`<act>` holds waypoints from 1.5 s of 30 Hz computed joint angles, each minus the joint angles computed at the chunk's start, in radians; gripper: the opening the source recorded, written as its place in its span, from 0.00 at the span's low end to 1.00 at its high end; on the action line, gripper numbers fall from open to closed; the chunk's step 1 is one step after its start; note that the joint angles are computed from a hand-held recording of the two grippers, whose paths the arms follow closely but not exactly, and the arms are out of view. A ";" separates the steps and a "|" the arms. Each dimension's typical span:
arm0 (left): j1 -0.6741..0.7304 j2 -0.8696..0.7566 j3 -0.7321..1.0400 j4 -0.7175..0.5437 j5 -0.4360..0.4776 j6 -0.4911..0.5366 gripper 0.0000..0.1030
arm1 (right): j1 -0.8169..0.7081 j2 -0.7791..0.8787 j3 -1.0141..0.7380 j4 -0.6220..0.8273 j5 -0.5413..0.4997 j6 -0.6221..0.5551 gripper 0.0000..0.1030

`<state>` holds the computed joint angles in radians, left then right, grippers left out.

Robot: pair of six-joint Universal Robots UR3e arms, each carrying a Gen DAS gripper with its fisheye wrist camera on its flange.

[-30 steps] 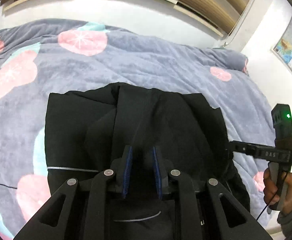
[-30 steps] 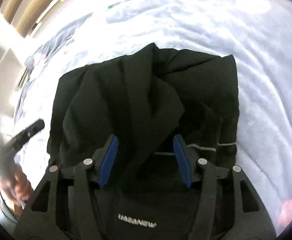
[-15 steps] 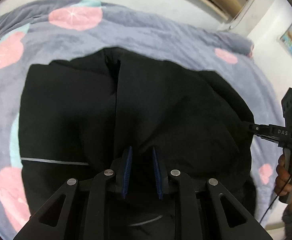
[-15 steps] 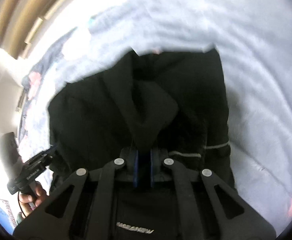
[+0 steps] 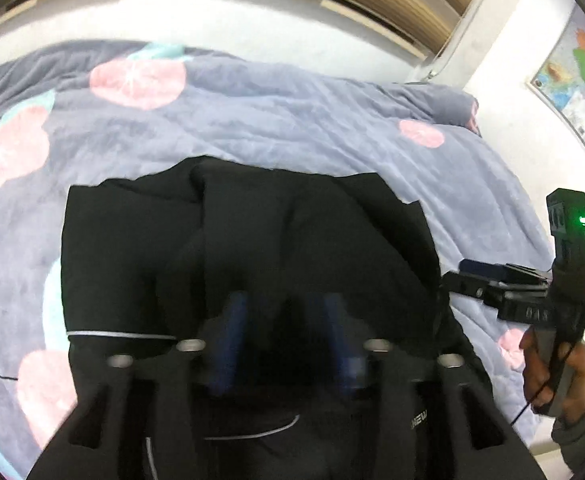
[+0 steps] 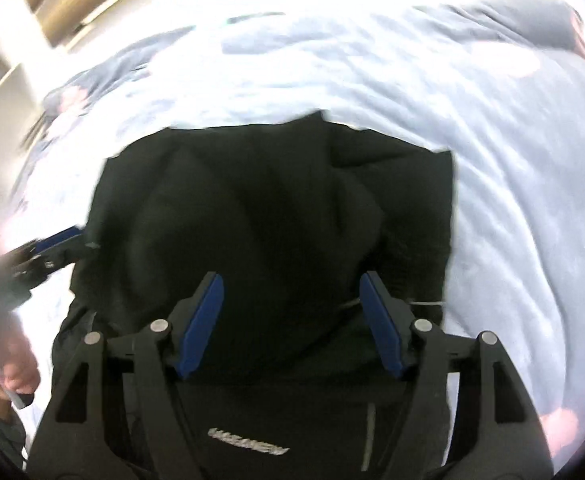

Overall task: Fold large clothes
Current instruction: 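Release the hood and press it flat with both grippers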

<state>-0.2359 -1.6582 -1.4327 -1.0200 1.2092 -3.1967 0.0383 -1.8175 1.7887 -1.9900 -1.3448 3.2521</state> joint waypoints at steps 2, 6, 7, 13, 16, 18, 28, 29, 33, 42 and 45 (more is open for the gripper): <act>-0.038 -0.053 0.020 -0.004 0.046 0.001 0.51 | 0.074 0.064 -0.016 -0.029 -0.044 0.019 0.62; -0.048 -0.154 -0.027 -0.006 0.076 0.004 0.44 | 0.178 0.269 -0.020 -0.098 -0.131 0.055 0.57; -0.045 -0.154 -0.048 0.013 0.067 -0.005 0.44 | 0.172 0.291 -0.014 -0.109 -0.120 0.063 0.57; -0.039 -0.027 -0.078 -0.013 0.064 -0.013 0.43 | 0.116 0.187 -0.059 0.019 -0.085 0.076 0.57; -0.025 0.094 -0.097 -0.071 0.072 -0.003 0.43 | 0.119 0.092 -0.099 0.122 -0.108 0.090 0.58; -0.012 0.193 -0.099 -0.137 0.077 0.007 0.43 | 0.127 0.012 -0.139 0.200 -0.133 0.107 0.58; 0.039 0.540 0.029 -0.500 0.123 0.008 0.43 | 0.364 -0.070 -0.500 0.510 -0.380 0.295 0.65; 0.037 0.566 0.047 -0.531 0.127 -0.004 0.43 | 0.402 -0.083 -0.524 0.540 -0.414 0.326 0.66; -0.040 0.607 0.119 -0.608 0.186 -0.081 0.43 | 0.541 -0.120 -0.604 0.655 -0.521 0.456 0.71; -0.171 0.675 0.157 -0.714 0.261 -0.184 0.43 | 0.788 -0.126 -0.721 0.881 -0.648 0.747 0.71; -0.320 0.642 0.167 -0.706 0.363 -0.282 0.43 | 0.841 -0.128 -0.734 0.933 -0.658 0.822 0.72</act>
